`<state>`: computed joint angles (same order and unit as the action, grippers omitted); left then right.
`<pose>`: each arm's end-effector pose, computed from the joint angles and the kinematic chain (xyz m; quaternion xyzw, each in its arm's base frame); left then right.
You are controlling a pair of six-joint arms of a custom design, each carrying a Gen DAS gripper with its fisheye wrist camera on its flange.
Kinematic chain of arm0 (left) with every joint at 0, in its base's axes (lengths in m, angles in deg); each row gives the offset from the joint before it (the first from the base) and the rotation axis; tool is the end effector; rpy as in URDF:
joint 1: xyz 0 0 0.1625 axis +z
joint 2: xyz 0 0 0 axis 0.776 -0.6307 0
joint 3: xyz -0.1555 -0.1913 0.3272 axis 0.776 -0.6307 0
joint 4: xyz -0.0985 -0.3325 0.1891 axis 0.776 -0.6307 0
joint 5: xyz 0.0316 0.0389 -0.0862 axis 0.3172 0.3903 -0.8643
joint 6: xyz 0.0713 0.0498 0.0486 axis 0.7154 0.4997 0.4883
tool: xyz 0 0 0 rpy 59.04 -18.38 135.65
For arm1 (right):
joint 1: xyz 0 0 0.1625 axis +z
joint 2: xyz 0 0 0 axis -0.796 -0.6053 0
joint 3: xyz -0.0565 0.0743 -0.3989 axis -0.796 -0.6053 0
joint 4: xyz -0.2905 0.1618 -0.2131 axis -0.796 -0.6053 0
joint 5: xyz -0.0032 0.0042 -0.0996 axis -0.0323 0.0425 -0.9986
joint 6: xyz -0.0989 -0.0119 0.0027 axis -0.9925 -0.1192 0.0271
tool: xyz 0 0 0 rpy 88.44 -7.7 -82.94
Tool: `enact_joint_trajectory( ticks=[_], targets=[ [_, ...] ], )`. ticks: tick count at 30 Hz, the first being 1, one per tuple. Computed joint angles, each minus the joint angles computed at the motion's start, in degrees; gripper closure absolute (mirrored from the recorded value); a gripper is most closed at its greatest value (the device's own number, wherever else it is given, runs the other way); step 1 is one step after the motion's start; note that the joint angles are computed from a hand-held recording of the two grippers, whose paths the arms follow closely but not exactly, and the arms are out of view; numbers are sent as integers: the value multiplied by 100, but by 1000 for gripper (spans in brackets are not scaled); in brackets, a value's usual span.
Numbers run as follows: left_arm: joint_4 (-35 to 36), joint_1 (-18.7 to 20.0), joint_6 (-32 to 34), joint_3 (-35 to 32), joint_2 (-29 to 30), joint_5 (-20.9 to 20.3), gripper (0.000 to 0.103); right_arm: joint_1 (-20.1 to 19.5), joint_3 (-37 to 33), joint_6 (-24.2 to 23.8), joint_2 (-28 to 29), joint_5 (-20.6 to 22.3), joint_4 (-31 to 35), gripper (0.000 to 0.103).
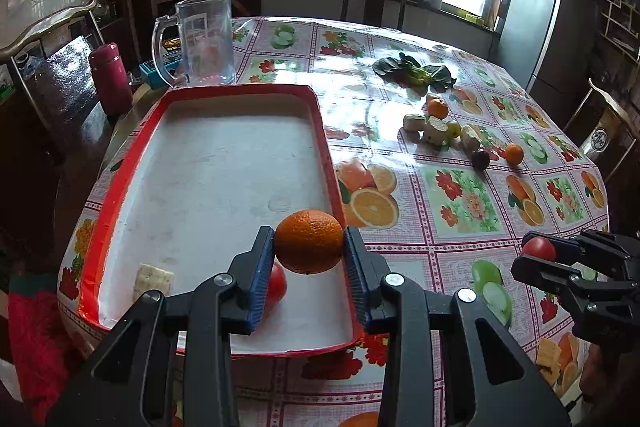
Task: Organize fruits
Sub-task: 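Grasp an orange with the left tool while the right tool grasps another red tomato, then lower the orange and tomato into the white tray and open both tools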
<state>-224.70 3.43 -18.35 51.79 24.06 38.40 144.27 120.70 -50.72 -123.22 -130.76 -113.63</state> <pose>-0.2574 -0.7223 0.0910 0.1240 0.8678 -0.3570 0.3227 0.1348 -0.7279 0.2227 0.3234 -0.9082 0.2079 0.1656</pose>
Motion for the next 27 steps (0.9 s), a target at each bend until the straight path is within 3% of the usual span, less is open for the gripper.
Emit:
enact_joint_trajectory(
  ticks=[27],
  targets=[
    [-380, 264, -265, 579, -511, 121, 70, 474, -700, -48, 760, 80, 512, 69]
  ],
)
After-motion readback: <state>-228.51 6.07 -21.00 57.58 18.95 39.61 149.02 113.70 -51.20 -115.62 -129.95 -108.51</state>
